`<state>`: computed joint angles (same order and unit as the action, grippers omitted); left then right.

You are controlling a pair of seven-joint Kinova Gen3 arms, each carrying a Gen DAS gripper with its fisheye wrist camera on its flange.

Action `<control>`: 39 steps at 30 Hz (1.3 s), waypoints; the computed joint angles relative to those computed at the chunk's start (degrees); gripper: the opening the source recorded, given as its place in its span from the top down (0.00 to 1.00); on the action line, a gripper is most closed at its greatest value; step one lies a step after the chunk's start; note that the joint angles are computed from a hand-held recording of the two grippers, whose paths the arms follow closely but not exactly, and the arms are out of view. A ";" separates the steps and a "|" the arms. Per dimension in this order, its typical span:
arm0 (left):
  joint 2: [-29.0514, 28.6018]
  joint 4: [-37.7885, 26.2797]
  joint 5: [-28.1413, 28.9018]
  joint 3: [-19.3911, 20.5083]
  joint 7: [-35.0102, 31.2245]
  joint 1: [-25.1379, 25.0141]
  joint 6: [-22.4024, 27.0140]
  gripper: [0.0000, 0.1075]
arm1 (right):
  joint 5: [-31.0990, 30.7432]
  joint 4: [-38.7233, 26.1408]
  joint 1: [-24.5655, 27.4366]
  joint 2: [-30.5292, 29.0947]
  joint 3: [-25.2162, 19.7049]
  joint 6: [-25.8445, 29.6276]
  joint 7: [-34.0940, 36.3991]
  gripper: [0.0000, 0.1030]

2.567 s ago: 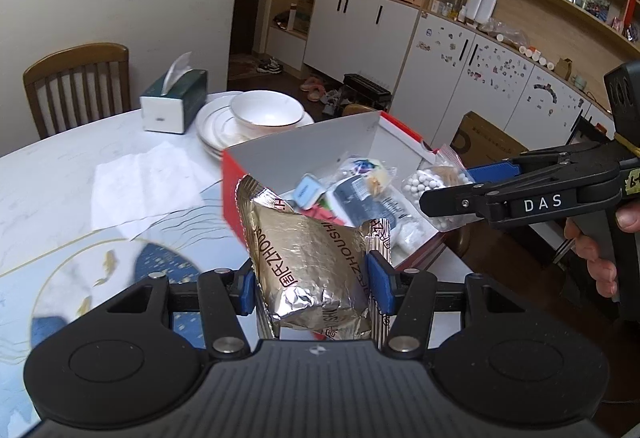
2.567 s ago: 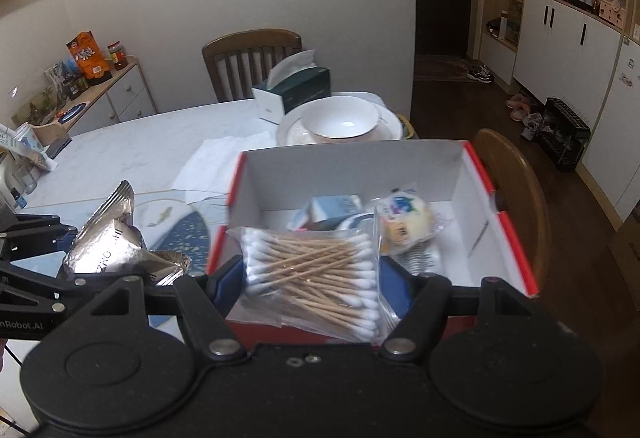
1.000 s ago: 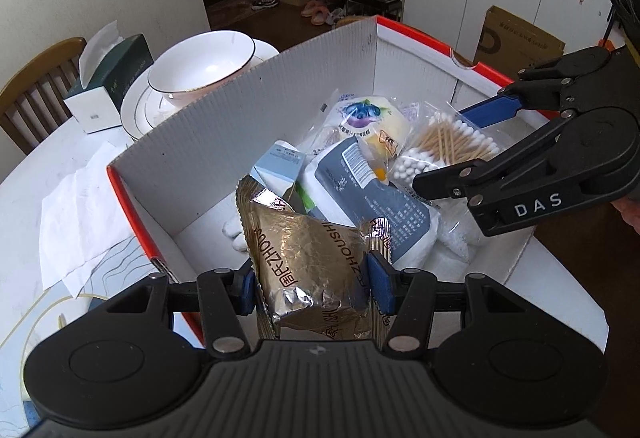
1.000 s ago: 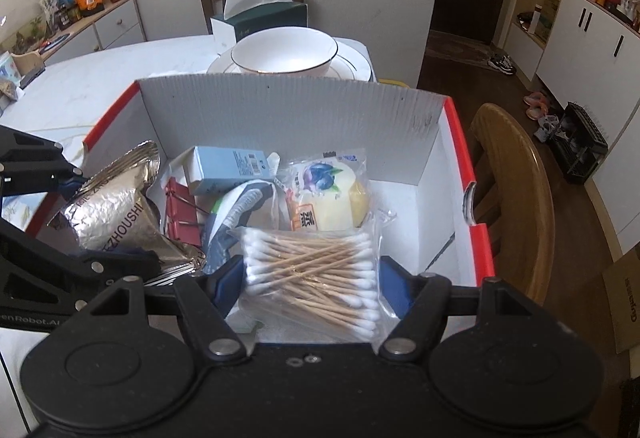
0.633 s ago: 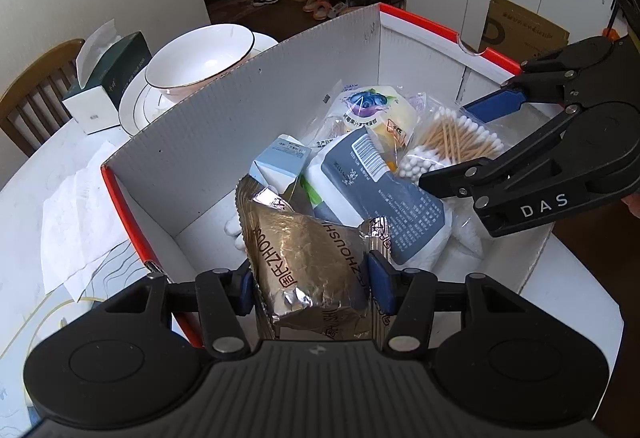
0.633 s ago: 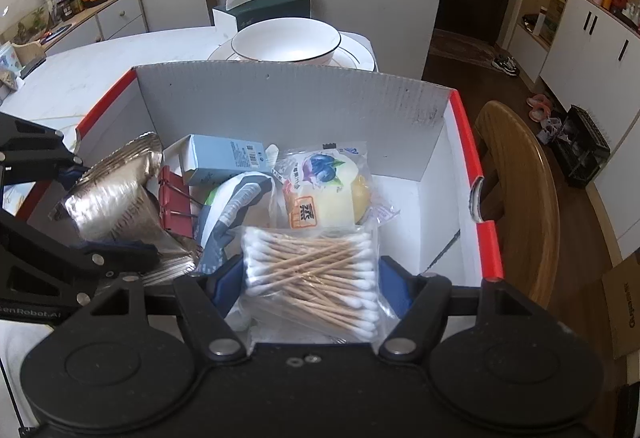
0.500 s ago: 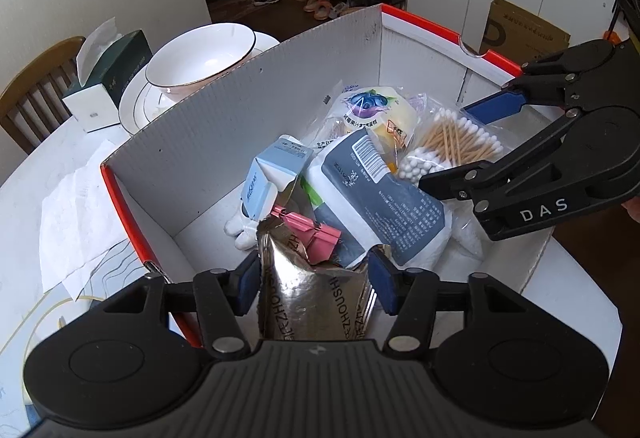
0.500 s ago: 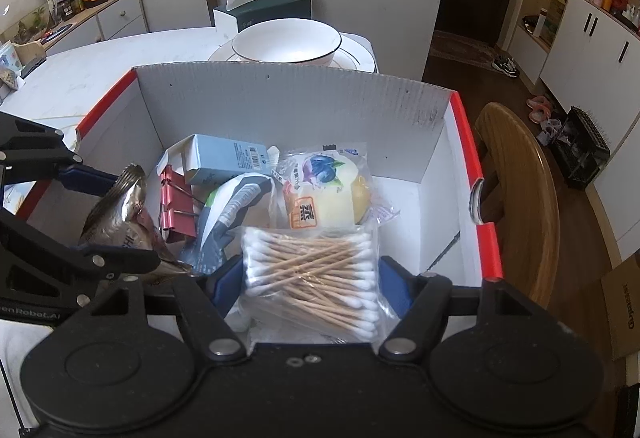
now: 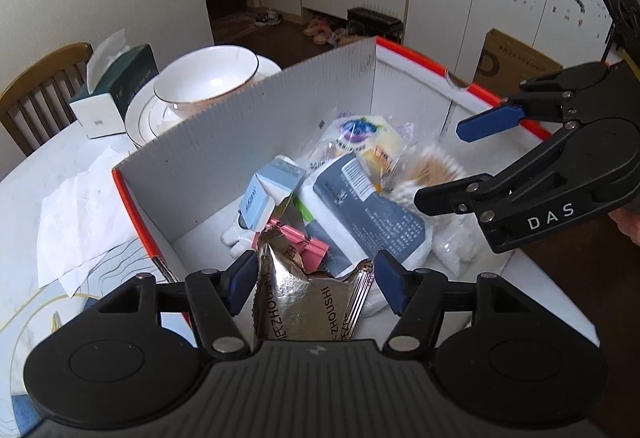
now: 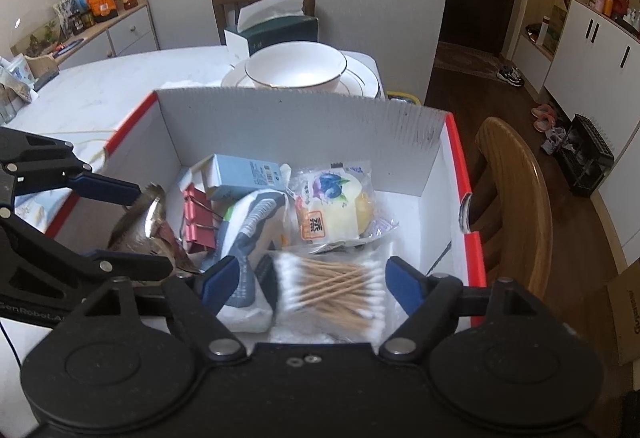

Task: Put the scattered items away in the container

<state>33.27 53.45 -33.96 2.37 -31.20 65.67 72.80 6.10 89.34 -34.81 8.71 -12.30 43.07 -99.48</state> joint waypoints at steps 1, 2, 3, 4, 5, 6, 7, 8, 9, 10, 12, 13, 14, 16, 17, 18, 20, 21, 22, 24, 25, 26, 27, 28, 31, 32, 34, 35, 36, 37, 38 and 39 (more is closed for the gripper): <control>-0.47 0.68 -0.38 -0.28 0.85 0.38 -0.52 0.41 | -0.26 0.05 0.08 -0.32 -0.06 -0.02 0.14 0.22; -0.99 1.44 -0.75 -0.40 1.67 0.64 -1.19 0.41 | -0.42 0.08 0.11 -0.64 -0.11 -0.04 0.15 0.21; -1.57 2.27 -1.11 -0.43 2.50 0.85 -1.90 0.41 | -0.51 0.17 0.14 -0.99 -0.14 -0.07 0.04 0.21; -2.04 2.87 -1.53 -0.42 3.34 1.08 -2.33 0.40 | -0.57 0.16 0.14 -1.28 -0.18 -0.03 -0.12 0.20; -2.54 3.56 -2.00 -0.38 4.25 1.32 -2.80 0.40 | -0.63 0.20 0.16 -1.60 -0.23 -0.02 -0.35 0.20; -3.00 4.20 -2.54 -0.33 5.18 1.57 -3.24 0.40 | -0.74 0.33 0.22 -2.00 -0.28 -0.04 -0.57 0.20; -3.45 4.84 -3.18 -0.28 6.12 1.85 -3.63 0.40 | -0.88 0.52 0.27 -2.36 -0.36 -0.14 -0.80 0.20; -3.78 5.23 -3.88 -0.20 6.94 2.18 -3.73 0.40 | -0.95 0.62 0.29 -2.71 -0.47 -0.17 -1.00 0.20; -4.16 5.74 -4.59 -0.12 7.79 2.48 -3.93 0.40 | -0.85 0.76 0.25 -3.12 -0.58 -0.25 -1.33 0.20; -4.60 6.35 -5.32 -0.04 8.73 2.75 -4.22 0.40 | -0.77 0.91 0.22 -3.54 -0.71 -0.32 -1.64 0.20; -5.45 7.40 -6.58 0.25 10.43 3.07 -4.56 0.40 | -0.88 1.10 0.23 -4.29 -1.02 -0.42 -2.07 0.20; -5.94 8.07 -7.25 0.41 11.40 3.24 -4.89 0.39 | -0.53 1.26 0.08 -4.70 -1.19 -0.51 -2.69 0.19; -6.41 8.75 -7.94 0.58 12.41 3.42 -5.16 0.37 | 0.10 1.43 -0.16 -5.04 -1.38 -0.62 -3.57 0.19; -7.12 9.80 -9.65 0.81 14.65 4.01 -5.11 0.33 | 1.15 1.89 -0.53 -5.96 -1.82 -0.81 -4.90 0.17; -7.45 10.36 -10.56 0.95 15.75 4.31 -5.03 0.33 | 2.00 2.14 -0.78 -6.44 -2.10 -0.97 -5.83 0.16; -7.80 10.89 -11.34 1.18 16.68 4.51 -4.97 0.33 | 3.06 2.35 -1.08 -6.88 -2.42 -1.04 -7.03 0.15; -8.47 11.69 -12.28 1.89 17.90 4.52 -4.62 0.33 | 4.63 2.69 -1.51 -7.62 -3.04 -1.12 -9.17 0.15; -8.78 12.08 -12.68 2.24 18.43 4.49 -4.53 0.33 | 5.35 2.86 -1.68 -8.00 -3.34 -1.17 -10.37 0.15; -9.21 12.68 -13.10 2.57 19.00 4.43 -4.73 0.33 | 6.22 3.15 -1.85 -8.44 -3.66 -1.29 -11.82 0.14; -10.07 14.09 -14.25 3.17 20.25 4.48 -5.10 0.31 | 8.16 3.97 -2.17 -9.39 -4.46 -1.74 -15.06 0.09; -10.49 14.75 -14.83 3.51 20.82 4.52 -5.26 0.30 | 9.51 4.35 -2.35 -9.80 -4.98 -1.91 -16.95 0.08; -10.99 15.59 -15.34 3.88 21.40 4.44 -5.70 0.27 | 10.99 4.61 -2.56 -10.15 -5.56 -1.81 -18.93 0.08; -11.43 16.38 -15.86 4.24 21.94 4.38 -6.00 0.25 | 12.37 4.91 -2.77 -10.49 -6.15 -1.70 -20.89 0.08; -11.72 16.92 -16.31 4.63 22.24 4.30 -6.00 0.24 | 13.52 5.16 -2.95 -10.81 -6.68 -1.60 -22.68 0.08; -12.77 18.85 -17.00 5.78 22.96 3.68 -6.78 0.24 | 17.34 5.72 -3.60 -11.61 -8.52 -0.67 -28.77 0.06; -13.19 19.56 -17.11 6.16 23.24 3.39 -7.24 0.23 | 18.67 5.85 -3.88 -11.82 -9.18 -0.25 -30.83 0.05; -13.93 20.93 -17.44 6.88 23.57 2.87 -8.02 0.19 | 21.57 6.35 -4.50 -12.29 -10.54 0.56 -35.31 0.04; -14.27 21.54 -17.55 7.25 23.56 2.63 -8.28 0.17 | 22.82 6.55 -4.81 -12.45 -11.17 1.03 -37.38 0.04; -14.69 22.23 -17.52 7.65 23.48 2.28 -8.77 0.14 | 24.13 6.68 -5.19 -12.55 -11.86 1.71 -39.53 0.04; -15.14 22.96 -17.56 8.01 23.45 1.95 -9.37 0.09 | 25.36 6.81 -5.60 -12.66 -12.47 2.40 -41.55 0.04; -15.67 23.78 -17.53 8.40 23.34 1.55 -10.11 0.07 | 26.52 6.90 -6.01 -12.75 -13.02 3.13 -43.43 0.04; -16.12 24.47 -17.72 8.75 23.35 1.29 -10.74 0.06 | 27.88 6.87 -6.49 -12.67 -13.66 4.01 -45.47 0.04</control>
